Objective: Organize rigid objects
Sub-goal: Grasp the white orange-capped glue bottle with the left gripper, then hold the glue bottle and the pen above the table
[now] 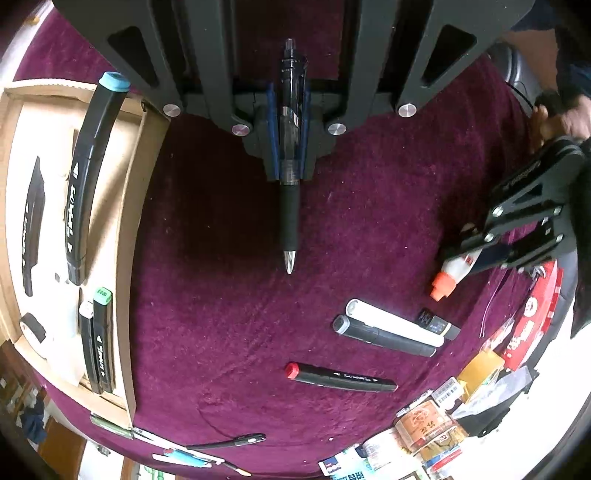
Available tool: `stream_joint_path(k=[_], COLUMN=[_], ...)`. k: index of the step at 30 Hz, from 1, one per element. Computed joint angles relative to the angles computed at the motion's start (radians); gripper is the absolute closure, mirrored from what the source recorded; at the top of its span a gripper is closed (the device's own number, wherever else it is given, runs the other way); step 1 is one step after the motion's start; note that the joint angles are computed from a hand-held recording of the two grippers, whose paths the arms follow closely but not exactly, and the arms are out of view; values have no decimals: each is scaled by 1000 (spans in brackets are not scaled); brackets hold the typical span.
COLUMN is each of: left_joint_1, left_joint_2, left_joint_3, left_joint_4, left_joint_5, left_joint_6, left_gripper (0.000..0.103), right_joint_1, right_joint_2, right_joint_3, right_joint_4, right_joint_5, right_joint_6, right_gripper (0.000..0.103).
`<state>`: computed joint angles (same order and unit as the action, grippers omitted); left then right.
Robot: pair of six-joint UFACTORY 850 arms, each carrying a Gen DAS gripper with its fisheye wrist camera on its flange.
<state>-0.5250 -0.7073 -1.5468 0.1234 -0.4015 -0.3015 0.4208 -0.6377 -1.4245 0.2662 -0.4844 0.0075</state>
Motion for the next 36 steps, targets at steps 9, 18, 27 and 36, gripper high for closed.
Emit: stream_joint_path(k=[9,18,27,36], left_joint_1=[-36,-57,-72,-68], left_joint_2=[102,187,272,363], left_joint_3=[124,204,296,407], left_joint_4=[293,601,752,905], left_joint_5=[61,40,24,4], left_joint_6=[-386,-757,-983,-1225], left_gripper=[78,78,78,78], right_joint_1=[9,37,56,121], right_joint_2=[28,58,45,18], right_joint_3=[29,44,30,-51], right_joint_4=[73,225,305,277], right_joint_5=[42,68,46,8], right_joint_6=[-109,-337,-440,-475], right_gripper=[94,94,94,93])
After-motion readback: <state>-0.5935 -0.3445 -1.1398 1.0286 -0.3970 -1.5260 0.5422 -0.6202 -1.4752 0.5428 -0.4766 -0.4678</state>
